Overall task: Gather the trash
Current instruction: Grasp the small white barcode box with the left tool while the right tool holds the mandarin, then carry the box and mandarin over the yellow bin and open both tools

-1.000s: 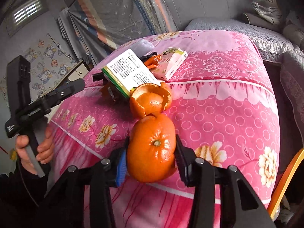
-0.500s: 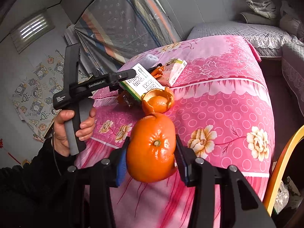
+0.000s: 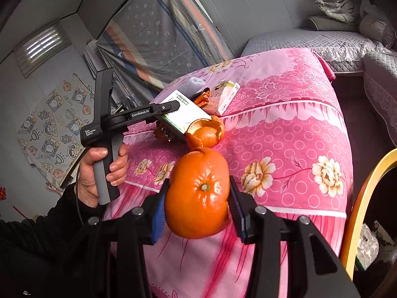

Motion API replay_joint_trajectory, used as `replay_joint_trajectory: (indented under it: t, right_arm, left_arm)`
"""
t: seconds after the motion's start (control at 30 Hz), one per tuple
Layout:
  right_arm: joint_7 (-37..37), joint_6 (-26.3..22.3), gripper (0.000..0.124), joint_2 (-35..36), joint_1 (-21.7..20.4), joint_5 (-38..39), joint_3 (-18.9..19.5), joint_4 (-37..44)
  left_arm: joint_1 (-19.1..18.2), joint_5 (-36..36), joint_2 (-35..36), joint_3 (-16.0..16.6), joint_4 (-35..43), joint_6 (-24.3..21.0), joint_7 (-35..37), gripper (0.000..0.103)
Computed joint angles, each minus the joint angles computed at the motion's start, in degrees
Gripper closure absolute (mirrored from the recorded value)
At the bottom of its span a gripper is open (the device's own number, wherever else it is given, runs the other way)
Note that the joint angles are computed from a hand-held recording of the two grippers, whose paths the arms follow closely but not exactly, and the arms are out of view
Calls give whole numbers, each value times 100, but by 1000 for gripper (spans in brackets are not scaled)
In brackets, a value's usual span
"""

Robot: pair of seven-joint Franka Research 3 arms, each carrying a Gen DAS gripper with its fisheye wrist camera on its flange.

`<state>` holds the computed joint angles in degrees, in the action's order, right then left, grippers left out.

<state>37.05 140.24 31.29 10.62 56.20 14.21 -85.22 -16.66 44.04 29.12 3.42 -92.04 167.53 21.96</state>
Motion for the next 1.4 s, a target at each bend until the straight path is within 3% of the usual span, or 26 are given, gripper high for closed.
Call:
replay_joint_trajectory:
  t: [0.1, 0.2, 0.37, 0.53, 0.67, 1.4]
  right_arm:
    - [-50, -31, 82, -65, -19, 59, 26, -81]
    - [-81, -100, 82, -109, -20, 115, 34, -126]
    - [-158, -181, 82, -194, 15, 210, 38, -205]
    - [-249, -327, 82, -273, 59, 285, 38, -242]
    - [-316, -358, 82, -341, 123, 300, 15, -288]
    - [-386, 140, 82, -589, -44, 719, -156, -629]
  left_arm:
    - [-381, 660, -296, 462, -282, 202, -707, 79]
    - [-882, 1932, -711, 999, -621, 247, -1964, 79]
    - [-1251, 3741, -1388, 1195, -1119, -60, -3667, 79]
    - [-1240, 4629, -1955, 875, -1563, -551, -4404, 79]
    - [-1127, 4633, -2167, 513, -1736, -920, -4286, 79]
    - [-122, 5091, -1821, -1194, -1078, -828, -3860, 79]
